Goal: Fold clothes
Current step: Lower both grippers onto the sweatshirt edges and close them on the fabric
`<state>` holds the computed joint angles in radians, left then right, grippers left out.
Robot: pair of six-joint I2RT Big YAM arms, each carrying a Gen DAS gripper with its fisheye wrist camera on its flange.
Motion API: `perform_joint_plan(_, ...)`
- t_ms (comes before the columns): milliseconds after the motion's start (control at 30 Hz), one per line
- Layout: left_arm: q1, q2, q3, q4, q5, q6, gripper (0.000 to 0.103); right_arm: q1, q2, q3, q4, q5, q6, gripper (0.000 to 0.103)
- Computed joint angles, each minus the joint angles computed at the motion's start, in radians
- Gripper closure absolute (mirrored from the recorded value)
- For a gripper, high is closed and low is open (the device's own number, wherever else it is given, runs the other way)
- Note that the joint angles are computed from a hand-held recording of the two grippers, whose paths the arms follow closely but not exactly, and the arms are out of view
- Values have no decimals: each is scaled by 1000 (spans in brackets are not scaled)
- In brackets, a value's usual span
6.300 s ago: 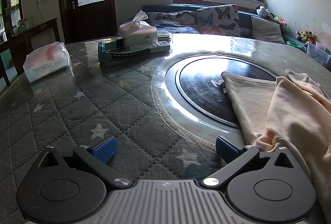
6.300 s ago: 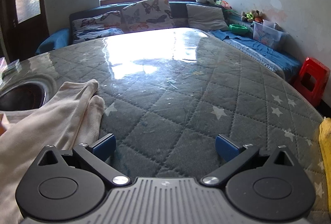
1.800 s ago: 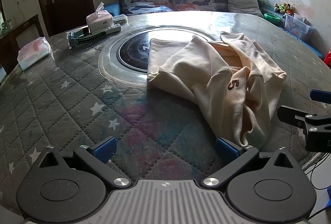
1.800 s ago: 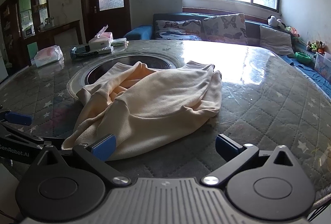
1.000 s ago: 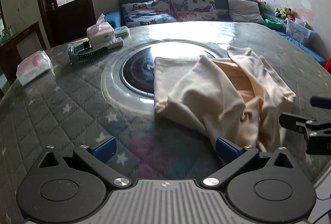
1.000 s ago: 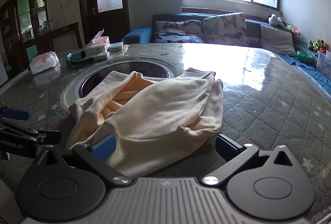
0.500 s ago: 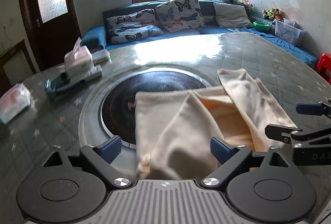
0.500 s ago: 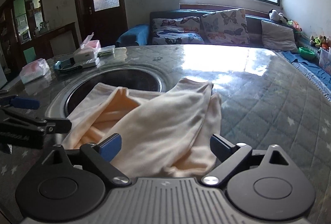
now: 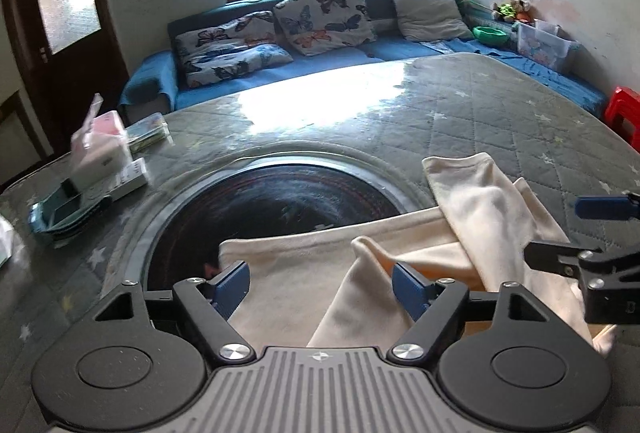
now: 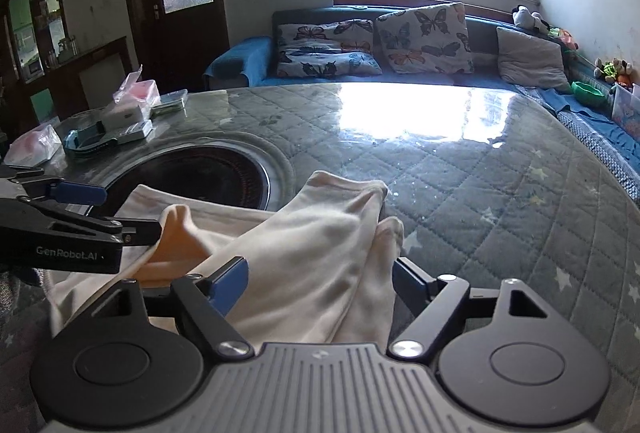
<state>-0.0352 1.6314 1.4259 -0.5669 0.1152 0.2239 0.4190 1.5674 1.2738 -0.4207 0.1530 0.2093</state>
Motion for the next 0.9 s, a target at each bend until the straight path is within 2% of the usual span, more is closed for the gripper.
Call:
perform_joint_plan(67, -2, 14, 14, -3, 17, 13, 23, -7, 17, 19, -5, -7, -2, 26)
perform_joint_plan(200, -6, 51, 49, -29, 23, 34, 33, -18, 49, 58, -20, -15, -6, 33)
perform_joint_plan(367, 3, 86, 79, -69, 63, 49, 64, -30, 76, 95, -34, -38, -12, 39)
perform_joint_plan(433, 5, 93, 82, -75, 73, 59, 82, -32, 89, 111, -43, -46, -15, 41)
perform_joint_plan(533, 12, 91, 69, -63, 99, 63, 92, -35, 107, 135, -57, -62, -20, 48)
perform_joint_plan(700, 22, 52, 14, -2, 111, 60, 96, -26, 143, 185, -81, -84, -44, 54)
perform_joint_plan(900, 53, -8, -45, 54, 113, 11, 97, -4, 180, 229, -121, -96, -77, 57)
